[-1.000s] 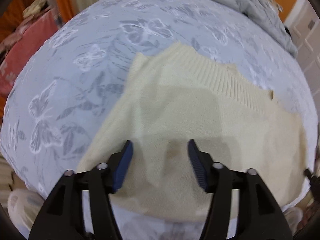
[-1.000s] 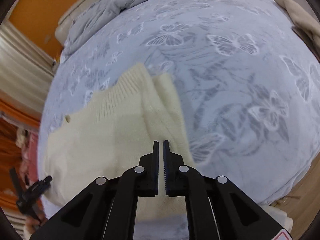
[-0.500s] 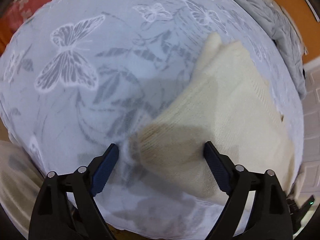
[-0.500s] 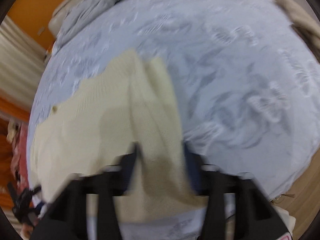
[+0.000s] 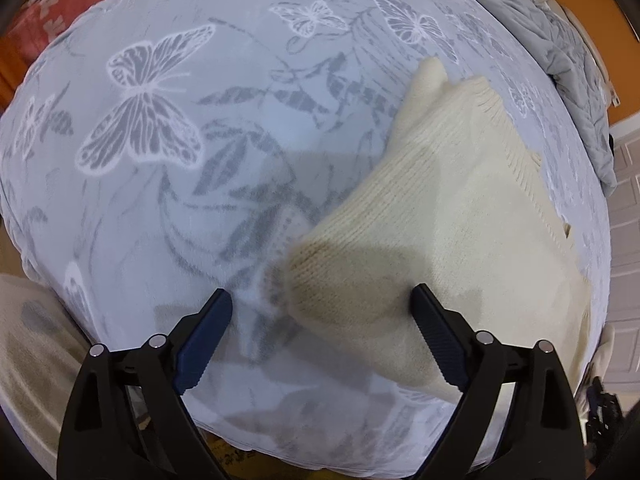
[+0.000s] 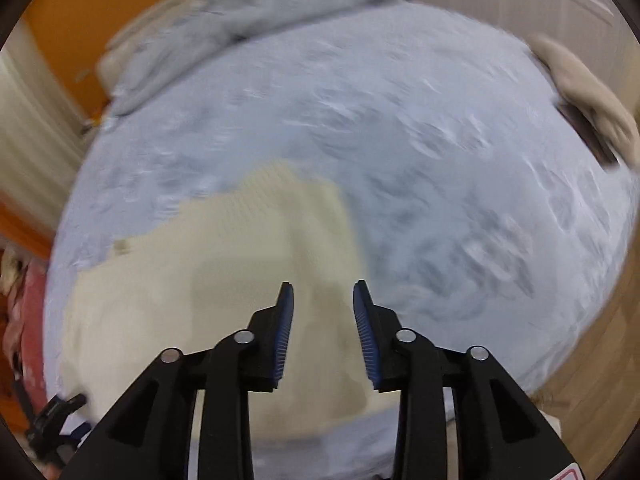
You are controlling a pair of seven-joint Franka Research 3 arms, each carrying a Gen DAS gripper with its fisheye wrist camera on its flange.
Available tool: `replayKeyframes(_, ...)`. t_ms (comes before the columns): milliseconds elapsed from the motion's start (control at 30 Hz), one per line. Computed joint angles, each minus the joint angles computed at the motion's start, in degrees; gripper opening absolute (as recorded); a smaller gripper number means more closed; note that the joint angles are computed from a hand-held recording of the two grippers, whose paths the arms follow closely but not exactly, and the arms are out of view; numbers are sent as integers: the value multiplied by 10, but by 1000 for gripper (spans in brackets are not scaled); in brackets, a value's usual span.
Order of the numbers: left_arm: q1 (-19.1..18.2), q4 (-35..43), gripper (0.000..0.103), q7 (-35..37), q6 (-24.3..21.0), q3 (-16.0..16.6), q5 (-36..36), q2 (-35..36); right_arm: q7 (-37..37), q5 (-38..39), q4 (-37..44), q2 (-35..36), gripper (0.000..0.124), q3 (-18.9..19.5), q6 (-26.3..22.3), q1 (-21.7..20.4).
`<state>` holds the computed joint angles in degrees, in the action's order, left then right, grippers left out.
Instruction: Fold small clothes
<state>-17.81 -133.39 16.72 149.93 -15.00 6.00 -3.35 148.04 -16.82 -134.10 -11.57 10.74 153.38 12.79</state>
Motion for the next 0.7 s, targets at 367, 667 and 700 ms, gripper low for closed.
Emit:
replayKeyframes(367, -8, -12, 98, 32, 31, 1, -58, 0, -295, 204, 371, 319, 6, -33, -135, 147)
replayKeyframes(667, -8, -39, 98, 59, 98, 10, -135, -11, -280, 219, 445, 356, 6, -63, -168, 168)
replayKeyframes(700, -9, -41, 98, 62, 104, 11, -146, -11, -275, 217, 454, 362, 6, -64, -171, 168)
